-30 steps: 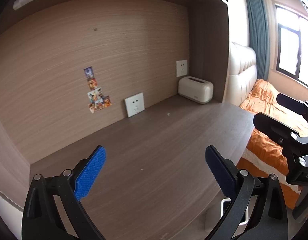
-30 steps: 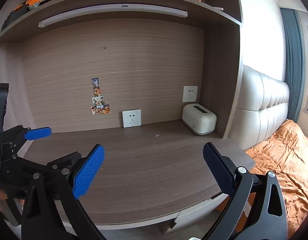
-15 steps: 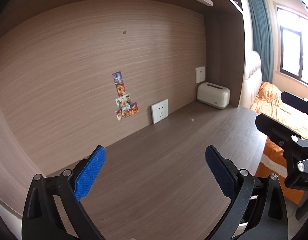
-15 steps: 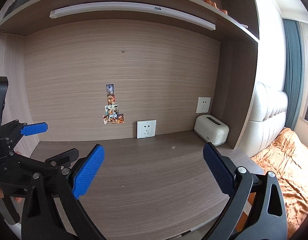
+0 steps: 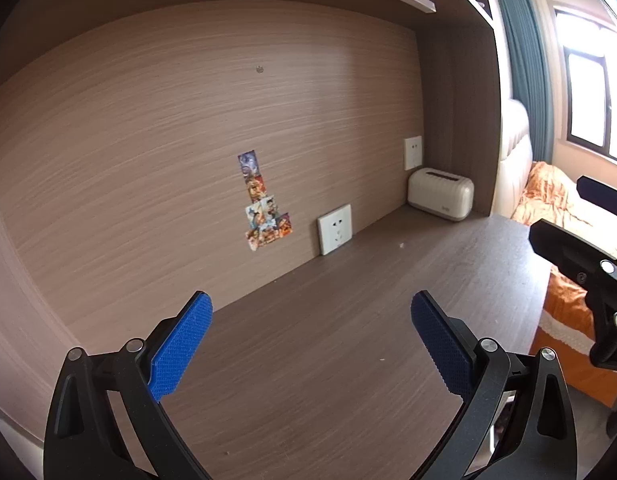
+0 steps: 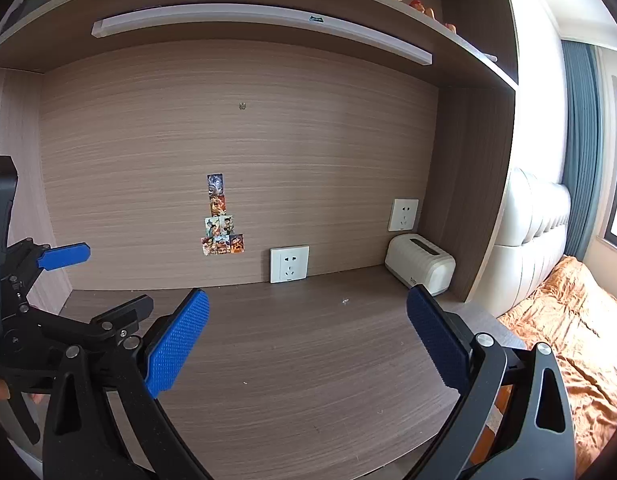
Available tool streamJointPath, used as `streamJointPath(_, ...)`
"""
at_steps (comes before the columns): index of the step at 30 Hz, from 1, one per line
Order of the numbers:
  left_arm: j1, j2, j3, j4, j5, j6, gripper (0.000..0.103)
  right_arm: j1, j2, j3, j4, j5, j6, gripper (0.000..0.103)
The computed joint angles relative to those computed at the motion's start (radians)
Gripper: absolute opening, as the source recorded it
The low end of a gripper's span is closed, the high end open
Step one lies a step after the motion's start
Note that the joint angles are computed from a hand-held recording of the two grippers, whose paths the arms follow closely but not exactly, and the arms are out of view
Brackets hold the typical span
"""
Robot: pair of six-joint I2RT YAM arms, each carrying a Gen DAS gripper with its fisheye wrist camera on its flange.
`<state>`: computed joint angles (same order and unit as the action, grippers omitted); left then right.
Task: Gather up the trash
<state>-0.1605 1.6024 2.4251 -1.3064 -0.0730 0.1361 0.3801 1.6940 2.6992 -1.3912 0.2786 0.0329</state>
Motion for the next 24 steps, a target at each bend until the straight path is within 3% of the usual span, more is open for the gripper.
streamJointPath(13,0.039,0.032,0.023,-0.014,0.033,-0.017,0.098,0.017,0.052,0.068,-0.034,0.017,0.008,0.098)
streamJointPath(17,0.04,0.036,0.03,-0.017,0.034,-0.009,0.098,0.016,0.121,0.197,-0.098,0.017,0.016,0.098)
streamJointPath(24,0.032,0.02,-0.004,-0.001,0.029,0.002,0.098,0.024,0.05,0.05,-0.024,0.029,0.017,0.098)
